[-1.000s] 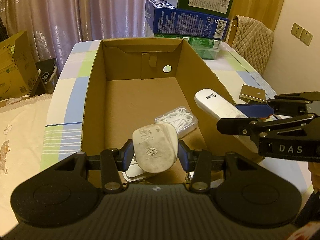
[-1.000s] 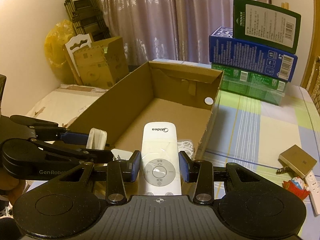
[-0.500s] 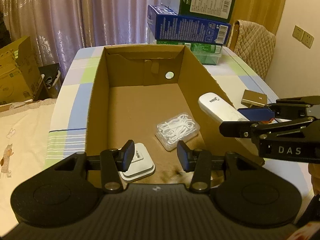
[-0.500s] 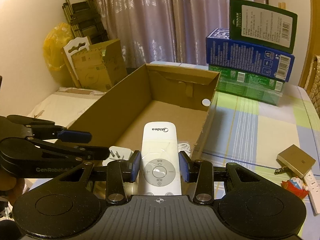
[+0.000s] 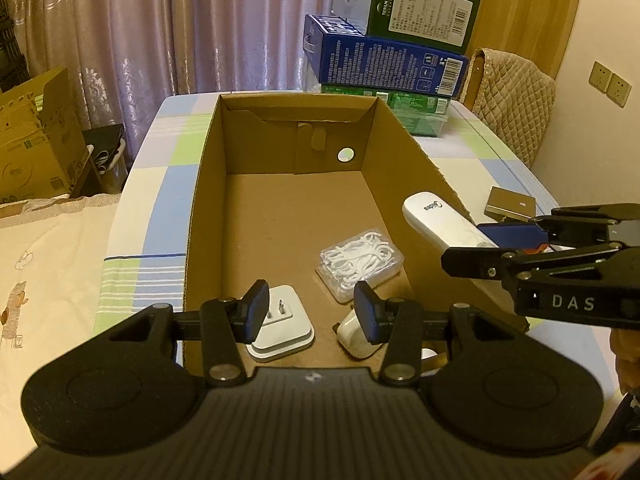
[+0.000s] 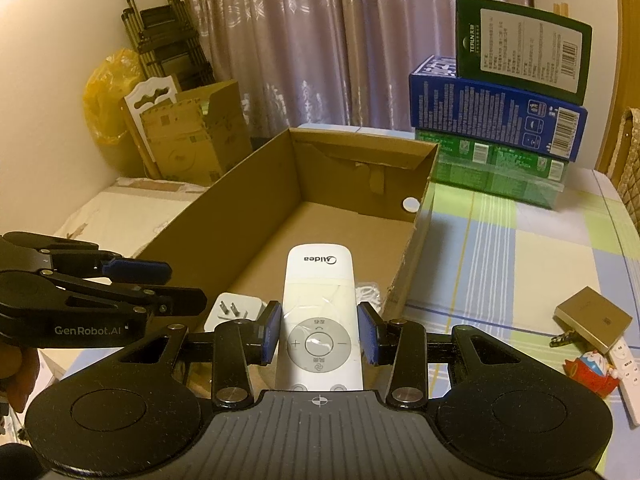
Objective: Organize rigid objects
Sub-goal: 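Open the left tool to drop the plug while the right tool drops the remote into the box, then move both tools back toward the red figurine and second white remote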
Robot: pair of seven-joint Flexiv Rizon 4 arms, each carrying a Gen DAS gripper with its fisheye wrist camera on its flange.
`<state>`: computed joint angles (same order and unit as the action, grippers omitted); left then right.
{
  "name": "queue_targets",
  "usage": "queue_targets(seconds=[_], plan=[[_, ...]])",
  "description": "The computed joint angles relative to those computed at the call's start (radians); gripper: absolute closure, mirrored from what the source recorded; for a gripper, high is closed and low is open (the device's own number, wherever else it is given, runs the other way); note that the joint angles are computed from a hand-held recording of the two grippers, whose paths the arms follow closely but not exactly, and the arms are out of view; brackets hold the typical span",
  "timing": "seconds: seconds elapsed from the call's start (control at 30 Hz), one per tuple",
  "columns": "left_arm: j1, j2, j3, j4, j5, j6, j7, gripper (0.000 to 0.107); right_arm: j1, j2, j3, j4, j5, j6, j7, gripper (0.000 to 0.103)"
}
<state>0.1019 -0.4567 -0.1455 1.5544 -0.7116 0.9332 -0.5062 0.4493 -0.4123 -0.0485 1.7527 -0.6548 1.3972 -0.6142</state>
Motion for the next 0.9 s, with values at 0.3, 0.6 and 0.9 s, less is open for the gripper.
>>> queue_targets(seconds=[0.3, 0.6, 0.9], plan=[[-0.002, 0.001, 0.000, 0.000, -0.002, -0.001, -0.002, 0.066, 0.003, -0.002, -0.005, 0.000, -0.002, 0.006, 0.004, 0.065], [-0.002, 0.000, 0.000, 0.001, -0.004, 0.000, -0.004, 0.066, 0.008, -0.001, -0.016, 0.007, -0.014, 0.018, 0.014, 0.065], [-0.003, 0.007, -0.001, 0.008, -0.012, 0.010, -0.006, 0.066, 0.037, 0.028, -0.091, 0.051, -0.095, 0.077, 0.117, 0.059]])
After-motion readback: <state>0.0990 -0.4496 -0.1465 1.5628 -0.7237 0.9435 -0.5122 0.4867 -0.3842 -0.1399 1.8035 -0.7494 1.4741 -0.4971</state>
